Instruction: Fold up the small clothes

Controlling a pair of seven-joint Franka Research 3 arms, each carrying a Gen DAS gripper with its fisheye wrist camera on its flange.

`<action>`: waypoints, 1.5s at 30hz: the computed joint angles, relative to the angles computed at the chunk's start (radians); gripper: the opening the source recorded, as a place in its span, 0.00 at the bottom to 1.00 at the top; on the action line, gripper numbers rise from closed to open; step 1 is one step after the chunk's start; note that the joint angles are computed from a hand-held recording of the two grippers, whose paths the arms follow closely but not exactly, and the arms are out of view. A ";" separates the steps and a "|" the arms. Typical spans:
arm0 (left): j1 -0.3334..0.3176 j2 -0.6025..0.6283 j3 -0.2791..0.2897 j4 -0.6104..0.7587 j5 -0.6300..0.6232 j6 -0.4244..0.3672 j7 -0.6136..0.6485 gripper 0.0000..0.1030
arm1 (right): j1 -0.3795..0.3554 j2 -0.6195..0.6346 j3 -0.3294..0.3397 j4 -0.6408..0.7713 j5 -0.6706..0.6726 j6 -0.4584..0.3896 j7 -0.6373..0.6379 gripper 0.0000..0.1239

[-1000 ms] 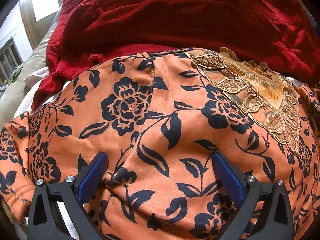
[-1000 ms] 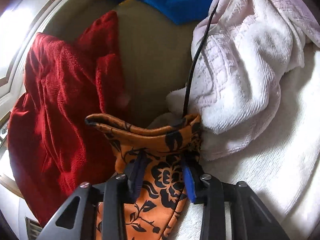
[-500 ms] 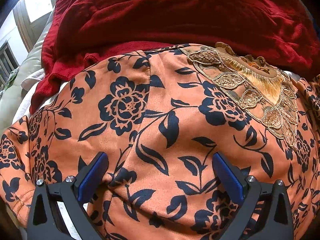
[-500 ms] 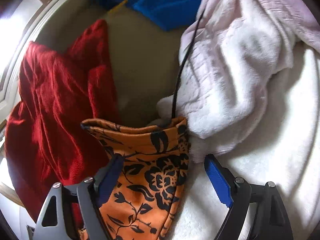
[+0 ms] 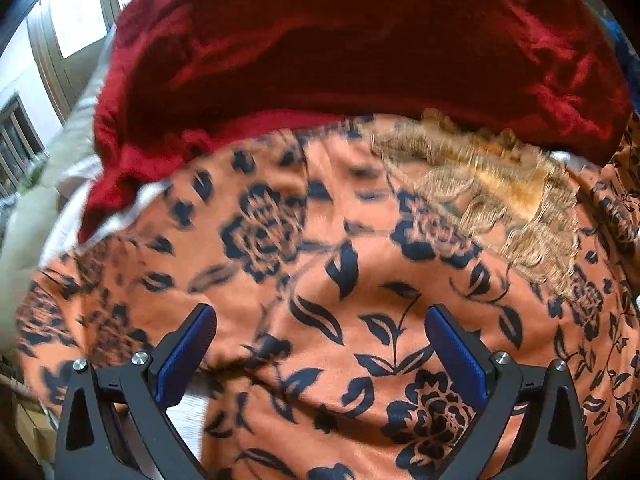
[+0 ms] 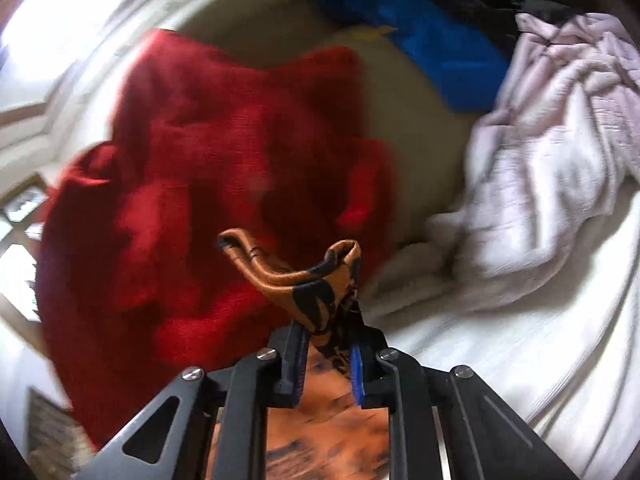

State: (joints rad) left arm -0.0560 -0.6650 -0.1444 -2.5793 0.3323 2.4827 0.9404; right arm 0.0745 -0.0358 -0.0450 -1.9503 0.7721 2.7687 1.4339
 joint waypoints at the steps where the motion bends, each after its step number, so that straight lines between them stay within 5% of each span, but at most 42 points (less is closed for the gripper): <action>1: 0.012 -0.026 -0.004 -0.009 0.015 0.011 -0.008 1.00 | 0.015 -0.028 0.005 -0.008 0.094 -0.017 -0.075 0.15; 7: 0.092 -0.145 0.011 -0.059 0.057 0.012 -0.076 1.00 | 0.167 -0.125 0.038 -0.028 0.486 -0.136 -0.311 0.15; 13: 0.205 -0.236 0.016 -0.111 0.122 -0.027 -0.160 1.00 | 0.294 -0.013 0.125 0.058 0.684 -0.259 -0.399 0.15; 17: 0.243 -0.269 0.050 -0.127 0.140 -0.062 -0.164 1.00 | 0.350 0.108 0.197 0.134 0.612 -0.322 -0.347 0.16; 19: 0.257 -0.261 0.067 -0.125 0.138 -0.068 -0.166 1.00 | 0.368 0.161 0.221 0.160 0.519 -0.360 -0.269 0.25; 21: 0.271 -0.265 0.079 -0.128 0.128 -0.078 -0.180 1.00 | 0.375 0.179 0.238 0.152 0.478 -0.365 -0.221 0.70; 24: 0.263 -0.283 0.110 -0.148 0.093 -0.059 -0.183 1.00 | 0.369 0.140 0.245 0.091 0.470 -0.382 -0.224 0.70; 27: 0.237 -0.277 0.109 -0.153 0.068 -0.040 -0.163 1.00 | 0.369 0.026 0.233 -0.016 0.523 -0.311 -0.314 0.70; 31: 0.152 -0.225 0.119 -0.144 0.018 -0.009 -0.082 1.00 | 0.387 -0.072 0.223 -0.092 0.237 -0.084 -0.146 0.68; 34: 0.106 -0.166 0.119 -0.119 -0.040 -0.024 -0.029 1.00 | 0.339 -0.115 0.214 -0.164 -0.059 -0.050 0.073 0.61; 37: 0.140 -0.163 0.075 -0.112 -0.036 -0.049 -0.072 1.00 | 0.288 -0.067 0.191 -0.149 -0.305 -0.197 0.259 0.61; 41: 0.172 -0.288 0.100 -0.166 -0.055 -0.062 -0.129 1.00 | 0.303 -0.076 0.166 -0.152 -0.278 -0.236 0.202 0.61; 45: 0.340 -0.413 0.072 -0.193 0.043 -0.130 -0.209 1.00 | 0.340 -0.133 0.147 -0.163 -0.097 -0.181 0.034 0.61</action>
